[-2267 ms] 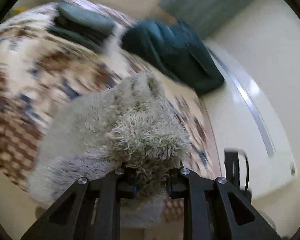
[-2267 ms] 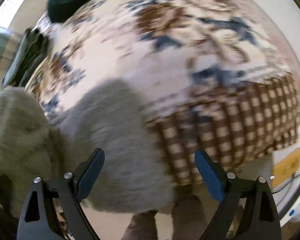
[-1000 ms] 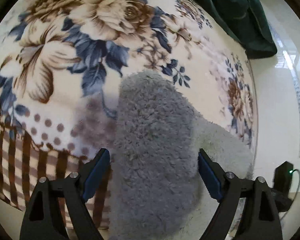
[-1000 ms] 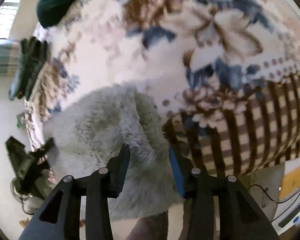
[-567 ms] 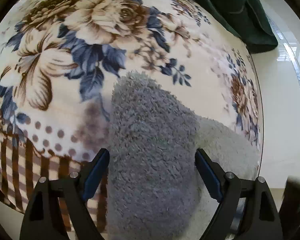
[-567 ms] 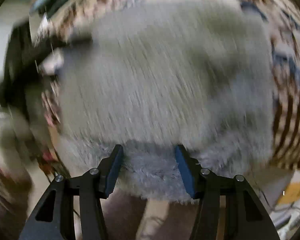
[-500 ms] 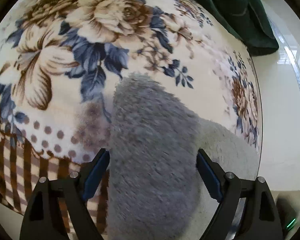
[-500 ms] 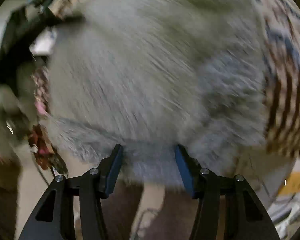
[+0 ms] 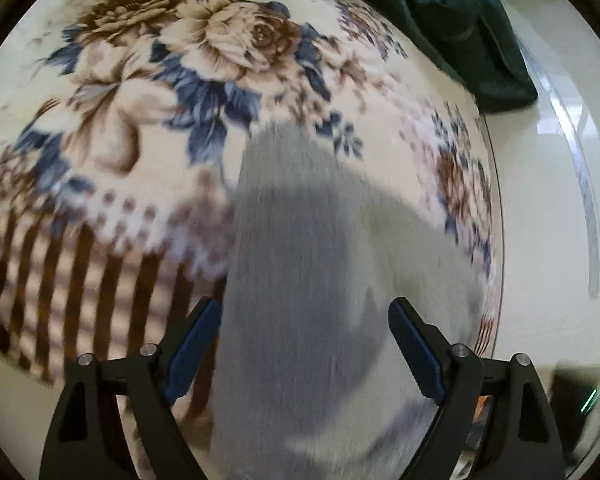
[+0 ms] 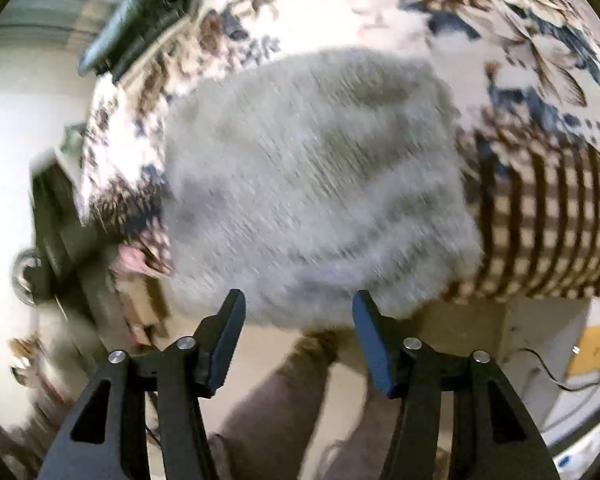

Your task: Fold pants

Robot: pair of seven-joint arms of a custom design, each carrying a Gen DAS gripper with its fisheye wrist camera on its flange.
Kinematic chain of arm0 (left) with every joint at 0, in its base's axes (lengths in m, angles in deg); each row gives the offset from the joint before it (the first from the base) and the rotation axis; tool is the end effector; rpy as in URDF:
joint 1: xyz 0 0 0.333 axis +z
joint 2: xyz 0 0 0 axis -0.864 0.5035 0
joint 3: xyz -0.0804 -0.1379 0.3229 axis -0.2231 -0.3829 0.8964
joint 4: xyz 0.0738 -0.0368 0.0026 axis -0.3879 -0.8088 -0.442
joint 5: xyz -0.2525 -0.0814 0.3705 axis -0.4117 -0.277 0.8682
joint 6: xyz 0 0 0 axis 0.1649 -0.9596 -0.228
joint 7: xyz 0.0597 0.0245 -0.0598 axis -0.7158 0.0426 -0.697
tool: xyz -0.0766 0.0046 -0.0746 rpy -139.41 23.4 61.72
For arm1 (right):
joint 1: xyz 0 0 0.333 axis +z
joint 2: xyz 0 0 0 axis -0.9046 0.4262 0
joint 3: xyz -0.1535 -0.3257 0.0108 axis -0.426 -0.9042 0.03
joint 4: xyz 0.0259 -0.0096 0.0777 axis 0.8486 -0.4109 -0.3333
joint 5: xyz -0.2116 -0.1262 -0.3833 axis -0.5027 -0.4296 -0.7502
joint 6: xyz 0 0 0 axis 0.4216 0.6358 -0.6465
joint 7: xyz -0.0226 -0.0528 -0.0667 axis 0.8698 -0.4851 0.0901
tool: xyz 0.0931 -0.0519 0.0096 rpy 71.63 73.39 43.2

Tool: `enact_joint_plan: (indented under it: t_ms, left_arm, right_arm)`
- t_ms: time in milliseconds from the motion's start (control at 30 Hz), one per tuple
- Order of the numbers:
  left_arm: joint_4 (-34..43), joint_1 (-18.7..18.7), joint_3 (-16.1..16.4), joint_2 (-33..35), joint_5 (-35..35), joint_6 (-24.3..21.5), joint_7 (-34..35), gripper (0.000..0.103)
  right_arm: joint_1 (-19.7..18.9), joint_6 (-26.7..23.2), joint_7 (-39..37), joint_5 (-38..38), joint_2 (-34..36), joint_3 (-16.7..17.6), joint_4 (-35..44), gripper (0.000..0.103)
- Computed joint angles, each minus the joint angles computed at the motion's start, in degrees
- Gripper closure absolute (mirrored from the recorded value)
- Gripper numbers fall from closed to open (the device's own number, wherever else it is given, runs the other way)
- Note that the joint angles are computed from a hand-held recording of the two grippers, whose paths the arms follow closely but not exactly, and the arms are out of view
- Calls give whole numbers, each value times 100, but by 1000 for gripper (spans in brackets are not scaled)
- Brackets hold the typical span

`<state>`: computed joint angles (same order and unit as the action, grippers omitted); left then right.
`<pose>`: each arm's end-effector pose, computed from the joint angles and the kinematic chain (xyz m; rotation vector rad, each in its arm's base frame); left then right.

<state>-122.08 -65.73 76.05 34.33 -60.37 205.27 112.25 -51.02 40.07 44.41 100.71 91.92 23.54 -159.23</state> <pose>0.6562 -0.1877 0.4688 2.2888 -1.7596 0.6309 0.6145 0.2290 0.5327 -1.9126 2.0246 0.5254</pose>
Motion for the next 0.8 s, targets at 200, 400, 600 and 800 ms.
enact_joint_plan:
  t_ms: [200,400,600,800]
  left_arm:
    - [-1075,-183,-104,-771,-308,-743,-105,16]
    - [-1625,-295,-81,-1163,-750,-1086,-129,17]
    - [-1702,-145,-4,-1514,-211,-290,-669,17]
    - [-1942,21,61,-1257,215,-89,-1716,17]
  right_arm:
    - [-17,-97,420,-374,264,3,181,44]
    - [-40,-24,365,-317,178,34,-238,44]
    - [59,403,428,-5,248,113,-309,44]
    - [159,426,585,-172,408,188,-232,44]
